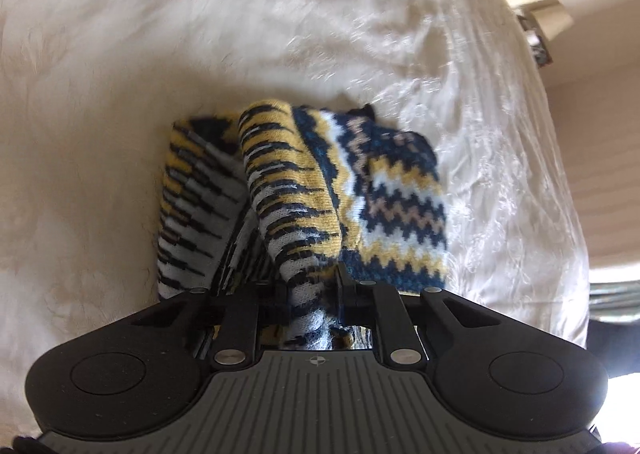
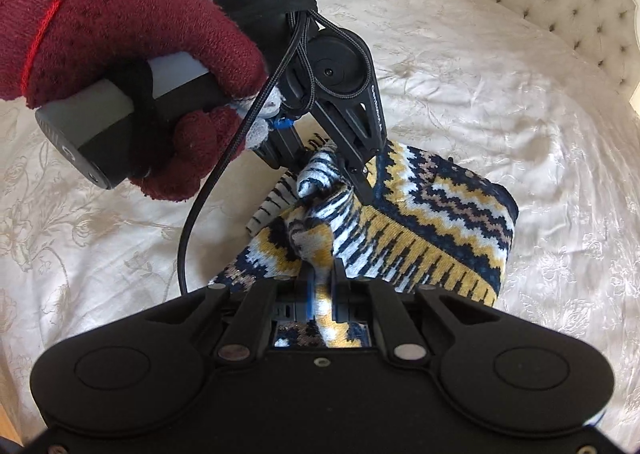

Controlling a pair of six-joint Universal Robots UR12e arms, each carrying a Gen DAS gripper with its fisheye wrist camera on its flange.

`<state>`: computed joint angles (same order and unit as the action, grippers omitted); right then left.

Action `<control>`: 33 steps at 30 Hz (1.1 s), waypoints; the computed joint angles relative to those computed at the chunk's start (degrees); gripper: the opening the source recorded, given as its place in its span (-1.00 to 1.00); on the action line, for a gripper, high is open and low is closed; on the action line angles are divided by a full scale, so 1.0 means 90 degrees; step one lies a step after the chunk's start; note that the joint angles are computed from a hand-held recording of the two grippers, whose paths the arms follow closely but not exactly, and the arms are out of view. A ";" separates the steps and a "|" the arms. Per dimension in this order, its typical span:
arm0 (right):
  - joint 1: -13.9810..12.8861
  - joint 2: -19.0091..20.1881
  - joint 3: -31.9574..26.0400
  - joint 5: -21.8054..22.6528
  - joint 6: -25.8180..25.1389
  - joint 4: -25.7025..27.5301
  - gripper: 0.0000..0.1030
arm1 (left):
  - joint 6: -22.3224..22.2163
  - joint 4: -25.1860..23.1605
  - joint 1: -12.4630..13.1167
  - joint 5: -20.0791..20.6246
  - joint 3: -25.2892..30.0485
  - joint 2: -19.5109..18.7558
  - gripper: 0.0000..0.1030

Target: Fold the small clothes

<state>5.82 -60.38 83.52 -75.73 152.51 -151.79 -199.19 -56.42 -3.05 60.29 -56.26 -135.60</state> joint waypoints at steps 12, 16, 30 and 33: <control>0.0192 0.0315 -0.0394 0.0254 -0.0668 0.1278 -0.62 | 0.0401 0.0083 0.0074 0.0704 -0.0375 0.0075 -0.41; 0.0120 0.0413 -0.0563 0.0537 -0.0359 0.1618 -0.23 | 0.0259 0.0408 0.0136 0.0579 -0.0552 0.0151 -0.19; -0.0622 0.0195 -0.0456 0.1218 0.2157 0.1012 0.50 | 0.0007 0.1544 0.0117 0.1037 -0.1565 0.0850 0.37; -0.0728 0.0323 -0.0648 0.1042 0.2605 0.1068 0.50 | 0.0224 0.1415 0.0041 0.1064 -0.1672 0.0939 0.37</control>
<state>-0.73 -57.47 77.69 -66.35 175.95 -142.18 -197.17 -43.69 -2.69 69.86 -71.31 -127.15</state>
